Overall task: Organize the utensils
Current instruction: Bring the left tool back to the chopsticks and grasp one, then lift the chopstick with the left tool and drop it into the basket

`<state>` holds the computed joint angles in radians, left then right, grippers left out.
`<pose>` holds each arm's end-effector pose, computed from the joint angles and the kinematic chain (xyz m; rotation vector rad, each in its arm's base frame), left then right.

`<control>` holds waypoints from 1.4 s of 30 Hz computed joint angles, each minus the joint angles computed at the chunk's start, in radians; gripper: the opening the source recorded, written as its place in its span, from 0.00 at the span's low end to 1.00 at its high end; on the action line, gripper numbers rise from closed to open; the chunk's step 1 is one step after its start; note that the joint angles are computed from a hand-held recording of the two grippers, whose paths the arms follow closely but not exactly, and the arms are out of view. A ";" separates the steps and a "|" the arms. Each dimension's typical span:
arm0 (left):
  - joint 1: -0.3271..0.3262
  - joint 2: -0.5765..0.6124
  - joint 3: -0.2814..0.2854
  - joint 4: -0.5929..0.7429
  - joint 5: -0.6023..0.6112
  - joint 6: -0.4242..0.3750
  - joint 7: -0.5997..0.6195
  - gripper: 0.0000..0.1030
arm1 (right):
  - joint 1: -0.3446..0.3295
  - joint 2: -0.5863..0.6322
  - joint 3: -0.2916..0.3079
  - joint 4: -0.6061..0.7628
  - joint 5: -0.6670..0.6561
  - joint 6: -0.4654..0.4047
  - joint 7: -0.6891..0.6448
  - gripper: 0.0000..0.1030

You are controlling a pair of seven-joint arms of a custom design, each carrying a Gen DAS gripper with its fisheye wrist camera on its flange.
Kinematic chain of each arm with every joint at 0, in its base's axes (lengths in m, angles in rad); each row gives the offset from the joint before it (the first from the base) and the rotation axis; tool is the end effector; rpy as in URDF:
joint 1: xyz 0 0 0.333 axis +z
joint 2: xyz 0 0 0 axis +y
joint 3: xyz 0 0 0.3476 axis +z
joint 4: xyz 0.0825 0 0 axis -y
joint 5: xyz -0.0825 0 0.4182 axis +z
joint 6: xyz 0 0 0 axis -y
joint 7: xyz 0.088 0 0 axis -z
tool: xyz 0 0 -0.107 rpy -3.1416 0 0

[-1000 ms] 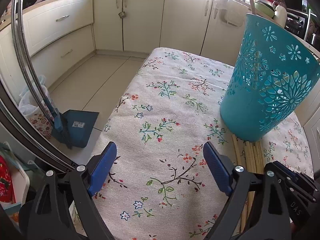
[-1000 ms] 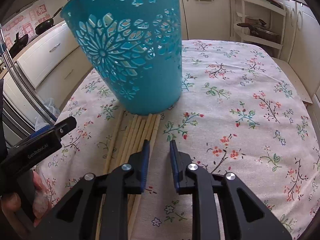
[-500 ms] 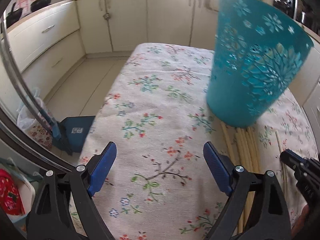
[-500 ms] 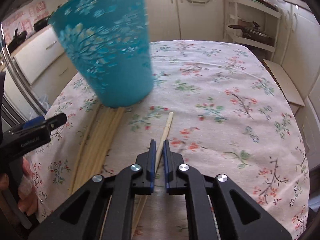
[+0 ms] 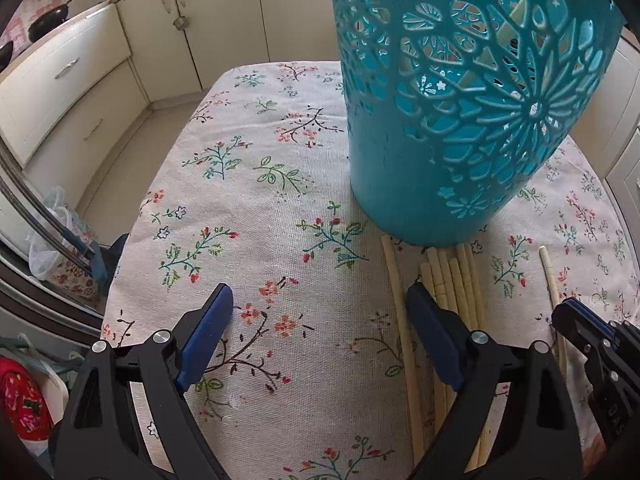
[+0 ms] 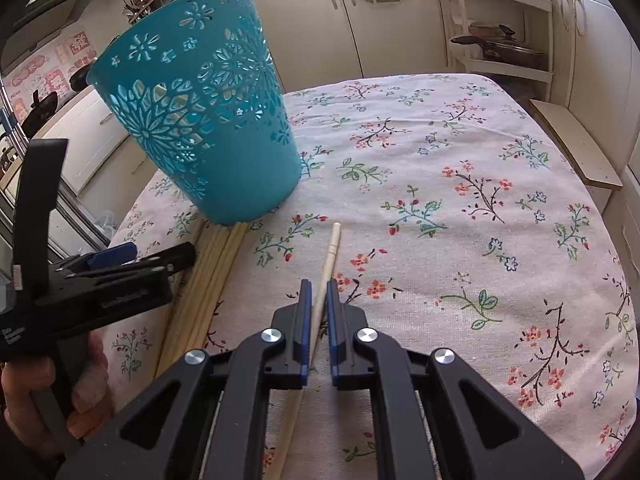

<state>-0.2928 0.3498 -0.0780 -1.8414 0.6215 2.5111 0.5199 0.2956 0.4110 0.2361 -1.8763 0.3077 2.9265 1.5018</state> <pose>0.6535 -0.2541 0.3810 -2.1074 1.6531 -0.3846 0.6355 0.3310 0.3760 -1.9673 1.4957 -0.1609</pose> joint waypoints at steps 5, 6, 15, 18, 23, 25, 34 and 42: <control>0.001 0.010 -0.001 0.014 -0.002 -0.006 0.015 0.80 | -0.010 0.003 0.012 0.003 0.014 -0.002 -0.017 0.08; 0.004 0.015 -0.003 0.018 -0.008 0.003 0.025 0.74 | -0.011 0.003 0.014 0.003 0.018 -0.002 -0.019 0.08; 0.019 0.005 -0.024 -0.005 -0.085 0.100 0.165 0.14 | -0.021 0.010 0.020 0.012 0.041 -0.006 -0.042 0.08; 0.038 -0.019 -0.035 -0.043 -0.152 0.133 0.198 0.06 | -0.018 0.009 0.017 0.011 0.041 -0.006 -0.042 0.08; 0.057 -0.071 -0.042 -0.120 -0.226 0.176 0.239 0.05 | -0.017 0.009 0.016 0.011 0.044 -0.004 -0.044 0.08; 0.061 -0.089 -0.043 -0.142 -0.243 0.182 0.250 0.05 | -0.016 0.008 0.016 0.010 0.044 -0.004 -0.044 0.08; 0.100 -0.225 -0.058 -0.261 -0.297 0.278 0.284 0.05 | -0.017 0.008 0.017 0.009 0.046 -0.002 -0.046 0.08; 0.160 -0.401 -0.090 -0.313 -0.364 0.450 0.331 0.05 | -0.016 0.007 0.017 0.007 0.045 0.000 -0.044 0.08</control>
